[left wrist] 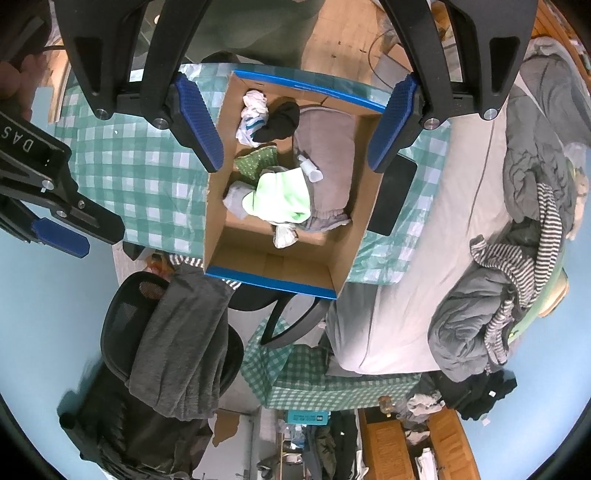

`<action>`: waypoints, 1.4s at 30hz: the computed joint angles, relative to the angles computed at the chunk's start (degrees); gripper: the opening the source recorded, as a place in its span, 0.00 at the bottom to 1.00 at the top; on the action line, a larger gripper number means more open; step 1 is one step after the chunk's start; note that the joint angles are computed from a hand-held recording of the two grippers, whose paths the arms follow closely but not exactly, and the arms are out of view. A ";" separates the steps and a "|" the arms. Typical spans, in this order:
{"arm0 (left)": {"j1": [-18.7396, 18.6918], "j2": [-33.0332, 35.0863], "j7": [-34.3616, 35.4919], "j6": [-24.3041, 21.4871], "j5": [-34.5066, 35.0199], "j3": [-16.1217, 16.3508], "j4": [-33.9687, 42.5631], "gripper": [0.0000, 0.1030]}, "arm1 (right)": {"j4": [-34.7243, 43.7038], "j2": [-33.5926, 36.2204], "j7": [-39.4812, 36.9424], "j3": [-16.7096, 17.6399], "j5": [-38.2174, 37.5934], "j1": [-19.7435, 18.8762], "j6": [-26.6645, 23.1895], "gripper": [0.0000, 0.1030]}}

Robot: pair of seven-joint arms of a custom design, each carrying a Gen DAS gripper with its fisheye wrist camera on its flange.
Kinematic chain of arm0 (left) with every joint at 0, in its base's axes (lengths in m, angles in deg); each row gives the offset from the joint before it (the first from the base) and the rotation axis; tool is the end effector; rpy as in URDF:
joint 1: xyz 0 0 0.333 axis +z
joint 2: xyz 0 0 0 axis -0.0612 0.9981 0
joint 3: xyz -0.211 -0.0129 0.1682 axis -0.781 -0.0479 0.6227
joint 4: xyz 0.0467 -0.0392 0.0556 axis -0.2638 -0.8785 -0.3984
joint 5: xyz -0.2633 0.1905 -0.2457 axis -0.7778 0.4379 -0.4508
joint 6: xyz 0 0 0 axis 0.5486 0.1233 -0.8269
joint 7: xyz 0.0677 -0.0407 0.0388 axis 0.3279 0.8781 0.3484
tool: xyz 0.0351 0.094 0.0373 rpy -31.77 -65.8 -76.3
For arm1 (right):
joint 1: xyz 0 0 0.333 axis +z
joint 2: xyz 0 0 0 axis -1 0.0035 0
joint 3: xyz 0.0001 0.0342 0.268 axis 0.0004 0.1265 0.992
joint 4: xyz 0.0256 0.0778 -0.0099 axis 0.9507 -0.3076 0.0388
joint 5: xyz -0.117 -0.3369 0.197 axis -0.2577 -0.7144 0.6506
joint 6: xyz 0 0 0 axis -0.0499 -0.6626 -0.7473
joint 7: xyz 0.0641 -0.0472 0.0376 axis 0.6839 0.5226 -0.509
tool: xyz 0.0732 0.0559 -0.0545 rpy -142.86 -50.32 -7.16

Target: Organize soft objects

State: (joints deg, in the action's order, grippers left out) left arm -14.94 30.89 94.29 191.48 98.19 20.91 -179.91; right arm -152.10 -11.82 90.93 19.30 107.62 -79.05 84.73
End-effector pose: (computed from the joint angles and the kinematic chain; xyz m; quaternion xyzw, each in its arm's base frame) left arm 0.4608 -0.1722 0.6388 -0.8141 0.5476 -0.1019 0.1643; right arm 0.5641 0.1500 0.6218 -0.8684 0.4095 -0.0317 0.2776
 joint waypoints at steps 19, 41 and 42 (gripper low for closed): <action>0.03 0.91 -0.44 -1.21 0.14 -0.21 1.26 0.79 | 0.82 0.49 -0.32 -0.23 0.06 -0.30 -0.45 0.62; -0.09 1.51 -1.54 -1.87 -0.64 -0.31 2.03 0.80 | 1.12 0.61 -0.19 -0.25 0.10 -0.37 -0.75 0.62; -0.10 1.46 -1.52 -1.82 -0.65 -0.30 2.00 0.80 | 1.24 0.64 -0.17 -0.30 0.13 -0.42 -0.83 0.62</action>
